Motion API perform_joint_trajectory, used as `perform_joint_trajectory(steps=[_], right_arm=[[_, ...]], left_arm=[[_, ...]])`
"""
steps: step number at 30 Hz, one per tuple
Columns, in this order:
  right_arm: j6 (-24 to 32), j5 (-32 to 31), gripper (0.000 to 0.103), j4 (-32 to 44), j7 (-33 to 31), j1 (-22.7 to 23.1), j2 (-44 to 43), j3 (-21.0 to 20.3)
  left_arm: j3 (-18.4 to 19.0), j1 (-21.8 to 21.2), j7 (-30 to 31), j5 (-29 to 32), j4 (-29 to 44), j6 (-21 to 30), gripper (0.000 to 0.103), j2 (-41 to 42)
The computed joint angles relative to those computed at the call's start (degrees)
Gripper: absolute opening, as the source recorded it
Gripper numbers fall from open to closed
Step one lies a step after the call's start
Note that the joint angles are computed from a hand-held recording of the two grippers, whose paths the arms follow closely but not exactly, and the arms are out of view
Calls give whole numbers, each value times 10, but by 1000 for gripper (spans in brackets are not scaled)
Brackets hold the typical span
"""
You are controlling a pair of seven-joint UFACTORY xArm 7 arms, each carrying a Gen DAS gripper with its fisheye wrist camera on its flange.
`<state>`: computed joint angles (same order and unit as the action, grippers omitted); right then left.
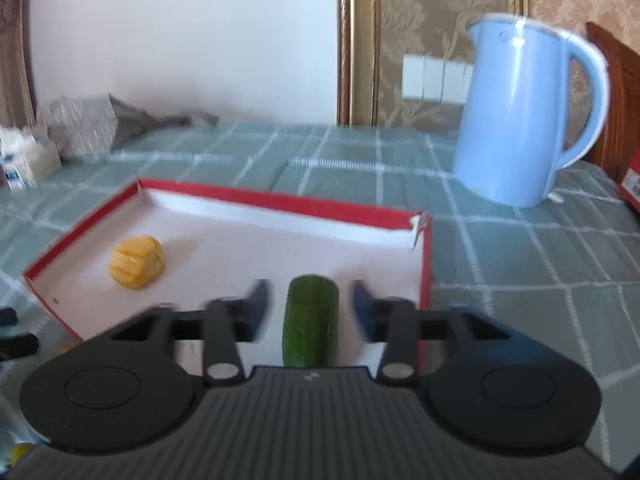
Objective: Organize fruits
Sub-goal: 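Open the left gripper and withdraw while the right gripper places the cucumber in the tray, then lower the left gripper onto the green tomato and close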
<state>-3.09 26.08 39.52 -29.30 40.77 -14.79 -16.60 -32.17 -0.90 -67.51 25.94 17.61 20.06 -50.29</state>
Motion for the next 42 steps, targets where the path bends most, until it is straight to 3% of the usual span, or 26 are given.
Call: perform_joint_trajectory(steps=[2,5,6,10,16,17,22,26,29,33,38,42], right_arm=[[-39,-10,93,-34,8,-22,-36,21],[-92,-36,103,-98,13,-72,-97,61],[-101,-36,103,-116,21,-97,-115,81],[-89,-45,103,-173,55,-125,-189,69],[-96,-42,103,-220,118,-265,-208,141],[-95,-46,103,-222,126,-264,-202,130],[-129,-84,103,-235,168,-175,-188,12],[-123,-116,103,-235,192,-160,-185,-10],[-106,-123,103,-227,214,-211,-171,44],[-29,-131,103,-194,257,-301,-141,123],[-28,-165,103,-195,290,-320,-138,135],[-9,-202,103,-189,322,-387,-137,203]], left_arm=[[1,-1,0,0,0,0,59,0],[0,0,0,1,1,1,59,1],[0,0,-1,1,2,2,59,1],[0,0,0,3,2,3,59,1],[19,-19,4,-8,-10,-20,59,-7],[17,-24,7,-8,-15,-28,59,-17],[-16,-35,26,-2,-14,-37,59,-30],[-21,-35,32,-9,-14,-57,59,-23],[-13,-42,39,-22,-16,-72,59,-15],[-10,-64,49,-39,-17,-67,59,-15],[-23,-73,47,-45,-19,-57,60,-27],[-18,-80,40,-54,-28,-72,60,-37]])
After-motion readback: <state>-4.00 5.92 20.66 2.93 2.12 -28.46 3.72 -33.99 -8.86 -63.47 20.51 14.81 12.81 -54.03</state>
